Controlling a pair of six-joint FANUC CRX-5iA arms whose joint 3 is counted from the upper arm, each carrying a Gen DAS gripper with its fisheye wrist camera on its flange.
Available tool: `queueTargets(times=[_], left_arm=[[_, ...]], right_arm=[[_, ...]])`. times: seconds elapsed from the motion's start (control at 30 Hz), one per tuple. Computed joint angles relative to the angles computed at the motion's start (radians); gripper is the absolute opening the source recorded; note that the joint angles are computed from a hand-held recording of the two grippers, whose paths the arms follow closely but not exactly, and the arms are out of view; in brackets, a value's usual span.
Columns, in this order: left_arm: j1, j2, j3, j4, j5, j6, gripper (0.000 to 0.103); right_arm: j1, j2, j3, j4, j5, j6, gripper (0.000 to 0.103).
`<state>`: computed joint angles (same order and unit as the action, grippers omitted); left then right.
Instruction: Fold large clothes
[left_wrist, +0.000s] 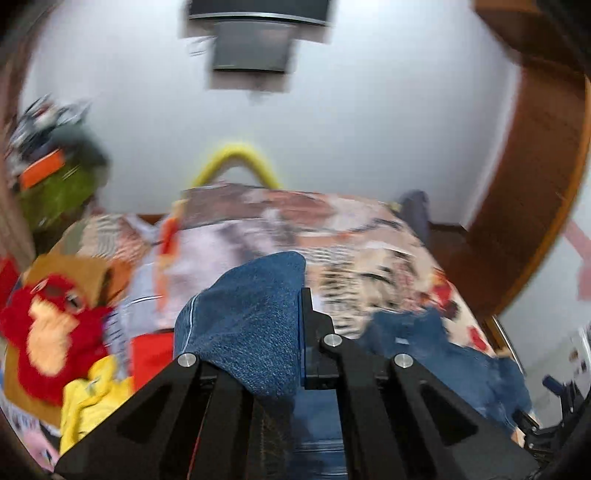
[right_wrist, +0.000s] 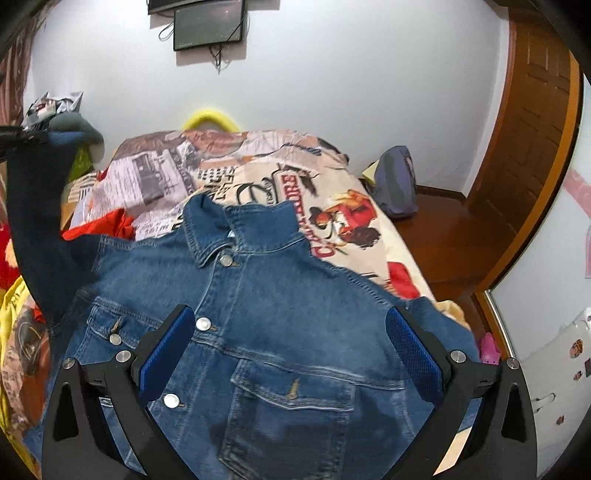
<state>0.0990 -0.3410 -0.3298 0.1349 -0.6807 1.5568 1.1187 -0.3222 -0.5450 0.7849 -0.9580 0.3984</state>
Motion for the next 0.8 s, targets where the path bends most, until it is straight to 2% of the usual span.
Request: queueTargets(times=[0.17, 0.27, 0.37, 0.47, 0.53, 0.57, 0.6, 0.67, 0.8], left_arm=[[-0.217, 0.151, 0.085, -0.077, -0.024, 0.076, 0.001], [-0.299, 0.242, 0.087, -0.048, -0.044, 0.036, 0.001], [-0.395, 0.332, 0.108, -0.097, -0.102, 0.037, 0.001], [-0.459, 0.376, 0.095, -0.100, -0.123, 0.008, 0.002], [-0.504, 0.380, 0.094, -0.151, -0.129, 0.036, 0.010], [-0.523, 0.386, 0.096, -0.175, -0.136, 0.044, 0.018], [-0.535, 0.386, 0.097, -0.187, -0.142, 0.046, 0.031], [-0.535, 0.370, 0.079, -0.164, -0.152, 0.017, 0.050], [-0.510, 0.303, 0.021, -0.090, -0.152, -0.042, 0.053]], right_arm=[[-0.018, -0.066, -0.031, -0.012, -0.003, -0.005, 0.103], [-0.027, -0.103, -0.048, -0.044, -0.019, 0.007, 0.103], [-0.038, -0.120, -0.058, -0.075, -0.035, 0.030, 0.103], [-0.041, -0.129, -0.068, -0.099, -0.059, 0.058, 0.103], [-0.038, -0.133, -0.074, -0.104, -0.072, 0.071, 0.103], [-0.033, -0.132, -0.078, -0.104, -0.079, 0.075, 0.103], [-0.030, -0.131, -0.079, -0.105, -0.086, 0.080, 0.103], [-0.024, -0.131, -0.080, -0.107, -0.098, 0.089, 0.103], [-0.009, -0.136, -0.080, -0.110, -0.107, 0.097, 0.103]])
